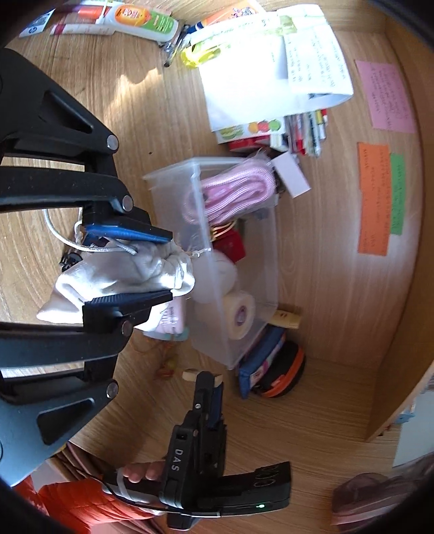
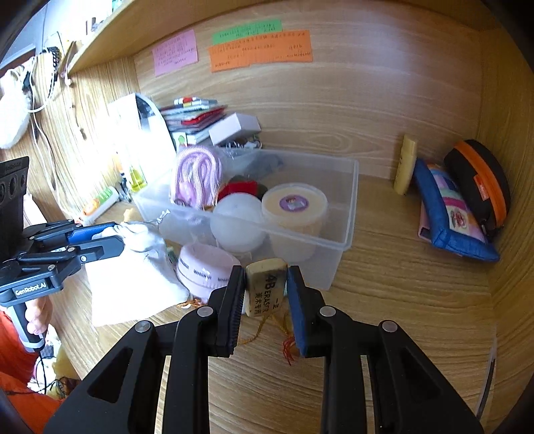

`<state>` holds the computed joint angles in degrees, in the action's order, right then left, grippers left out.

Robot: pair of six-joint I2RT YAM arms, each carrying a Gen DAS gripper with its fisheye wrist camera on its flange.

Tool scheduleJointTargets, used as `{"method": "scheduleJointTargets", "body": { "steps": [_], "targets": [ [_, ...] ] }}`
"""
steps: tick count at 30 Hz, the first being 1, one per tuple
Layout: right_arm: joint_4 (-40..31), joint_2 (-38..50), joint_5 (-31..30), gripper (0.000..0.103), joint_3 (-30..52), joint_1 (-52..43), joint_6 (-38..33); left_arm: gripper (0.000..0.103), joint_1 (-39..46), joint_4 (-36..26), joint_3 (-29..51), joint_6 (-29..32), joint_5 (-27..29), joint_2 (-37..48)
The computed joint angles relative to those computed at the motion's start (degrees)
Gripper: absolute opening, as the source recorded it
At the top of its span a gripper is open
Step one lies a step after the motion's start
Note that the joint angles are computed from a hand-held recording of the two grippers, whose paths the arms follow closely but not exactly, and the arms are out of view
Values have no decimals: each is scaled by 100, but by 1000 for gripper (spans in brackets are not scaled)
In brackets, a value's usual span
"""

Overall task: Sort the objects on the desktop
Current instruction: 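Close the left tool on the white pouch while the right tool grasps the eraser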

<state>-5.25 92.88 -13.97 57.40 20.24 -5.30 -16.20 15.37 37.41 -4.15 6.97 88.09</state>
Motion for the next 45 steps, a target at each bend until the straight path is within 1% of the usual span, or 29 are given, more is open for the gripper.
{"method": "scheduleJointTargets", "body": {
  "steps": [4, 8, 13, 19, 24, 27, 28, 29, 30, 31, 33, 37, 40, 41, 43, 44, 45],
  "targets": [
    [38, -59, -63, 23, 47, -6, 37, 27, 111, -6, 17, -56, 13, -197],
    [102, -135, -100, 23, 87, 12, 90, 27, 283, -51, 118, -130, 205, -345],
    [163, -132, -92, 22, 161, 58, 88, 27, 338, -10, 221, -167, 184, -393],
    [-74, 116, 2, 23, 231, -16, -41, 27, 511, 60, 308, -256, 388, -318],
    [-379, 651, 356, 28, 412, -107, -168, 27, 658, 106, 419, -382, 520, -154],
    [-537, 922, 378, 29, 540, -194, -227, 27, 740, 152, 478, -452, 577, -75],
    [-562, 971, 357, 32, 550, -226, -248, 27, 760, 160, 505, -465, 597, -52],
    [-575, 1004, 348, 38, 550, -252, -270, 24, 797, 174, 541, -497, 630, -30],
    [-563, 1019, 365, 41, 540, -255, -286, 21, 827, 162, 576, -513, 681, -15],
    [-515, 1014, 423, 47, 501, -241, -305, 20, 860, 155, 616, -529, 730, 3],
    [-439, 1018, 529, 49, 454, -209, -349, 6, 908, 203, 678, -552, 781, 36],
    [-576, 1205, 616, 49, 642, -135, -459, 6, 966, 126, 839, -589, 847, 158],
    [-657, 1329, 659, 49, 754, -73, -543, 6, 952, -128, 935, -427, 809, 267],
    [-655, 1352, 709, 49, 752, -42, -575, 7, 922, -221, 941, -317, 687, 300],
    [-571, 1322, 721, 49, 681, -21, -601, 17, 911, -397, 944, -182, 481, 375],
    [-566, 1311, 705, 49, 668, -29, -608, 28, 960, -453, 915, -169, 481, 402],
    [-563, 1304, 680, 49, 660, -39, -595, 42, 1021, -493, 895, -179, 542, 430]
  ]
}}
